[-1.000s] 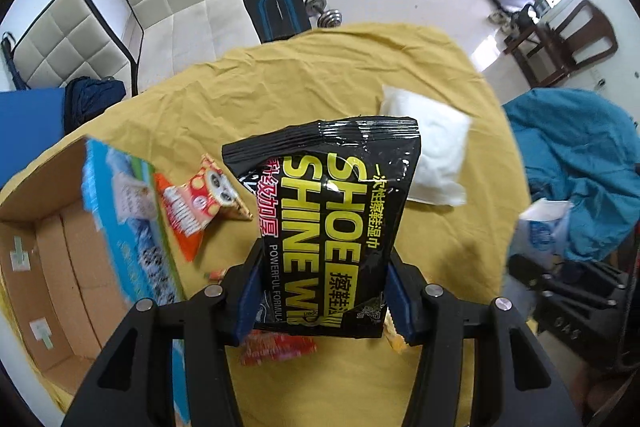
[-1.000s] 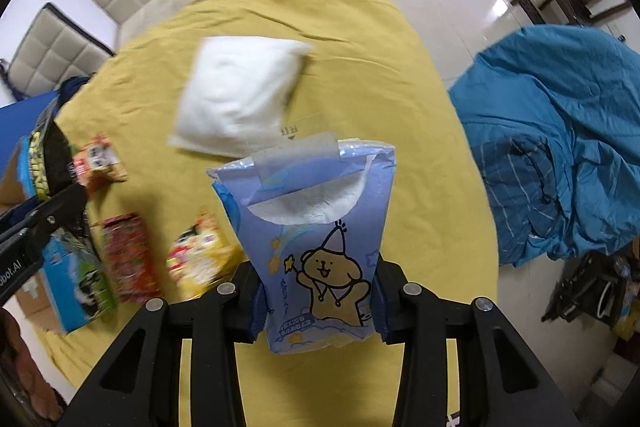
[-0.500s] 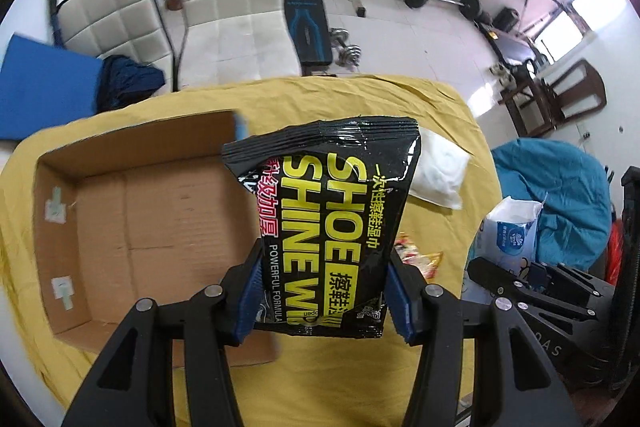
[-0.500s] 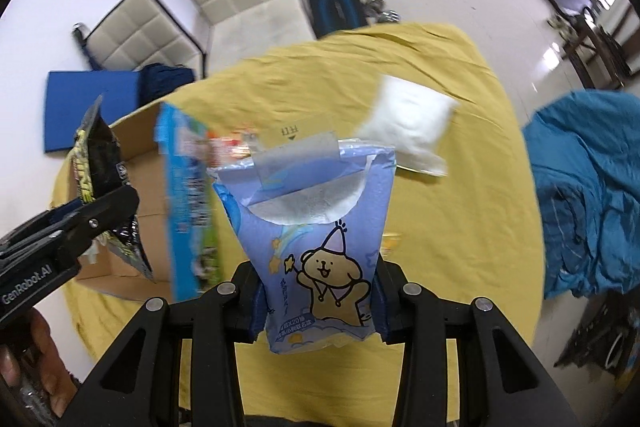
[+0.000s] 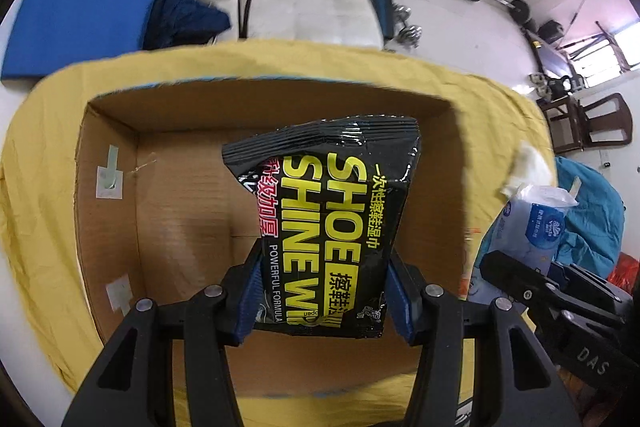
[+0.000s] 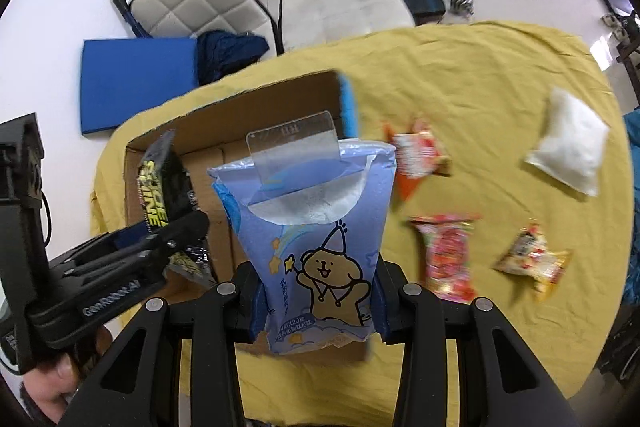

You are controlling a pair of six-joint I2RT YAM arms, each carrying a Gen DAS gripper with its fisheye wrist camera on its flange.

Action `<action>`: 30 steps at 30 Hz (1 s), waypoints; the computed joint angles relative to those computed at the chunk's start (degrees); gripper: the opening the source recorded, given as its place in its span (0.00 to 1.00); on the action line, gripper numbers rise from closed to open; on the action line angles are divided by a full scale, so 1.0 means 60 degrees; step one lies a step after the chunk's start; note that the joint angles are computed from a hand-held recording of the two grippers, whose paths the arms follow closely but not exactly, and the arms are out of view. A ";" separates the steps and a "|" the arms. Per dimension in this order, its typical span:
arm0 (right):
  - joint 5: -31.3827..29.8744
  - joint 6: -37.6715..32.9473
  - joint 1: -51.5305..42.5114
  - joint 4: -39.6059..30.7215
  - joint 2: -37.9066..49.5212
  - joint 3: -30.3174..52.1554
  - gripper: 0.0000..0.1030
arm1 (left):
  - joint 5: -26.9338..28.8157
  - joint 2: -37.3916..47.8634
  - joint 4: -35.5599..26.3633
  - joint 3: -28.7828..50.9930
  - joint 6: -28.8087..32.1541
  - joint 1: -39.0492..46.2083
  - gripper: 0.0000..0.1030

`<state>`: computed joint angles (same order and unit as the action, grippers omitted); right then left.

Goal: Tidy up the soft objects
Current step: 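Carry both packs over the cardboard box with both tools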

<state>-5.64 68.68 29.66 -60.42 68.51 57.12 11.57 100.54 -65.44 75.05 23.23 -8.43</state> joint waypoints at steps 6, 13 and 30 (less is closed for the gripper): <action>-0.0622 -0.0186 -0.0313 0.1664 0.2404 0.0227 0.42 | -0.0146 0.2078 0.0214 0.1126 0.0156 0.0496 0.50; -0.0641 -0.0285 -0.0260 0.2213 0.4309 0.0910 0.42 | 0.0106 0.3812 -0.0309 0.2459 0.0407 0.0666 0.50; -0.0010 -0.1147 -0.0571 0.1614 0.5752 0.1516 0.51 | -0.0028 0.4399 -0.0382 0.2590 0.0427 0.0321 0.50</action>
